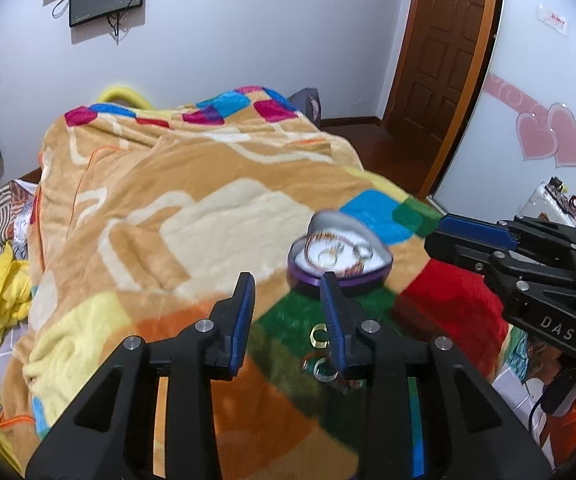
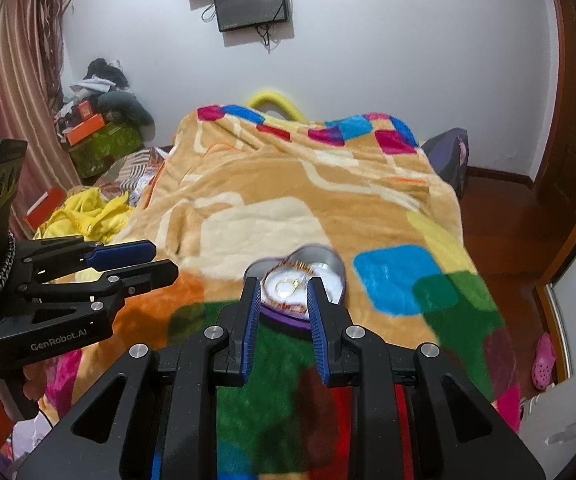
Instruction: Organize jewelry
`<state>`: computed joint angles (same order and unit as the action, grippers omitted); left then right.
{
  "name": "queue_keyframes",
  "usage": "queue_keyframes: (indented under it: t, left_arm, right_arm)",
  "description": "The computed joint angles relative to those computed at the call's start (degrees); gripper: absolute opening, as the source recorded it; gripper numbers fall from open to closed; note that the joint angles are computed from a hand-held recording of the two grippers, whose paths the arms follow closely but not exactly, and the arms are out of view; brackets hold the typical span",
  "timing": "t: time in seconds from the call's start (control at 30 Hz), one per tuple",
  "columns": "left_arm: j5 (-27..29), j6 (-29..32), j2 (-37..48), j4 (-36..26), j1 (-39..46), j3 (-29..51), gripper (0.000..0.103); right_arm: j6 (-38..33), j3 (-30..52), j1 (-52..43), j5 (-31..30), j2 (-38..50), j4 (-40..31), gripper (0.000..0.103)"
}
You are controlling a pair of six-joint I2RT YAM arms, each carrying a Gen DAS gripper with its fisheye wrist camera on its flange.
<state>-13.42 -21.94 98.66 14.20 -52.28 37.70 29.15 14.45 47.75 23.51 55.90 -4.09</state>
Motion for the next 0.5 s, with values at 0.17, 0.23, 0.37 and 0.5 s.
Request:
queue_keyframes:
  t: [0.17,0.23,0.37,0.5]
  left_arm:
    - [1.0,-1.8,0.5,0.8,0.0,-2.8,0.033]
    - [1.9,-2.5,1.3,1.4,0.0,-3.3,0.033]
    - [2.1,-3.7,3.9,2.2,-1.0,-3.6,0.033]
    - [2.0,-4.4,5.8,3.2,-1.8,-4.1,0.033]
  right_arm:
    - [2.2,-0.9,1.7,-1.5,6.7,4.5,0.022]
    - [3.1,-1.4,2.3,-2.0,9.1,6.3,0.022]
    - [4.5,-2.0,2.9,-3.3,13.9,10.1,0.022]
    - [5.0,-1.7,3.3,-5.4,20.5,14.4,0.022]
